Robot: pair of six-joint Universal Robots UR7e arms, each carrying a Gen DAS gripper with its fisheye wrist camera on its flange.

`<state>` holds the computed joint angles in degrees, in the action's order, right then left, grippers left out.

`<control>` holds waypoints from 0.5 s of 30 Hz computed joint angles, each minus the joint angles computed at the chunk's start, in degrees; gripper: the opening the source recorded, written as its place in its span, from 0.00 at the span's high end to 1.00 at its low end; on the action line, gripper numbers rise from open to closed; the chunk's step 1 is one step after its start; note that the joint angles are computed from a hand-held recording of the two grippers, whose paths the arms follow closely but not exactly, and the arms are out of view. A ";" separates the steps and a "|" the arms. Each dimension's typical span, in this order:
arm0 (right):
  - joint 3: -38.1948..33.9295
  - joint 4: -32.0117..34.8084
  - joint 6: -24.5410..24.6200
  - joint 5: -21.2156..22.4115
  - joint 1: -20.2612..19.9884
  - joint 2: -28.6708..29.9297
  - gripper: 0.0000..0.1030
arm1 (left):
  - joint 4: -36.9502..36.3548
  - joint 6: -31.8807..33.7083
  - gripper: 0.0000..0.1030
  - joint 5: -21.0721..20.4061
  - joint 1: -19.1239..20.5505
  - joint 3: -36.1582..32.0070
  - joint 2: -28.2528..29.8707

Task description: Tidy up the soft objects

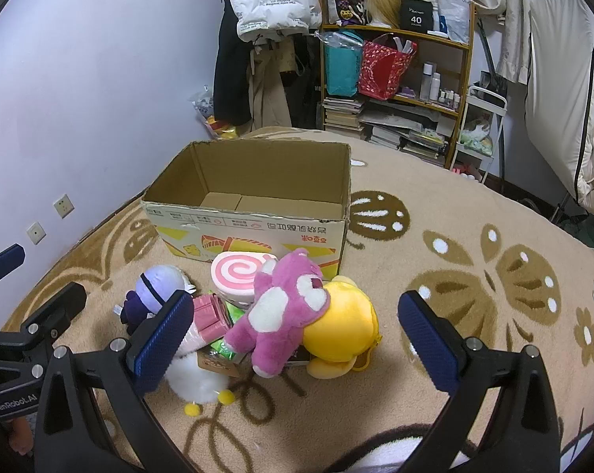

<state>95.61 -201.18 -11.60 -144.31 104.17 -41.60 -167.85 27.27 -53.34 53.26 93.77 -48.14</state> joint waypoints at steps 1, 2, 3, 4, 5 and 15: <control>-0.02 -0.10 -0.05 0.00 0.00 0.04 0.00 | 0.09 -0.04 0.00 -0.07 0.02 0.01 -0.03; -0.08 -0.11 -0.08 -0.03 0.01 0.08 0.00 | 0.22 -0.12 0.00 -0.22 0.02 -0.09 -0.05; -0.06 -0.15 -0.08 -0.02 -0.01 0.08 0.00 | 0.17 -0.12 0.00 -0.47 0.06 0.07 -0.12; -0.05 -0.15 -0.05 -0.01 -0.02 0.09 0.00 | -0.13 0.01 0.00 -0.55 0.05 0.37 -0.17; -0.14 -0.13 -0.07 -0.06 0.00 0.13 0.00 | -0.37 0.14 0.00 -0.52 0.03 0.56 -0.14; -0.14 0.10 0.04 -0.04 -0.01 0.09 0.00 | -0.27 -0.05 0.00 -0.45 -0.01 0.71 -0.21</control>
<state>95.47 -201.08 -11.56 -144.35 104.16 -41.51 -168.12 27.22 -53.79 53.25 94.48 -48.35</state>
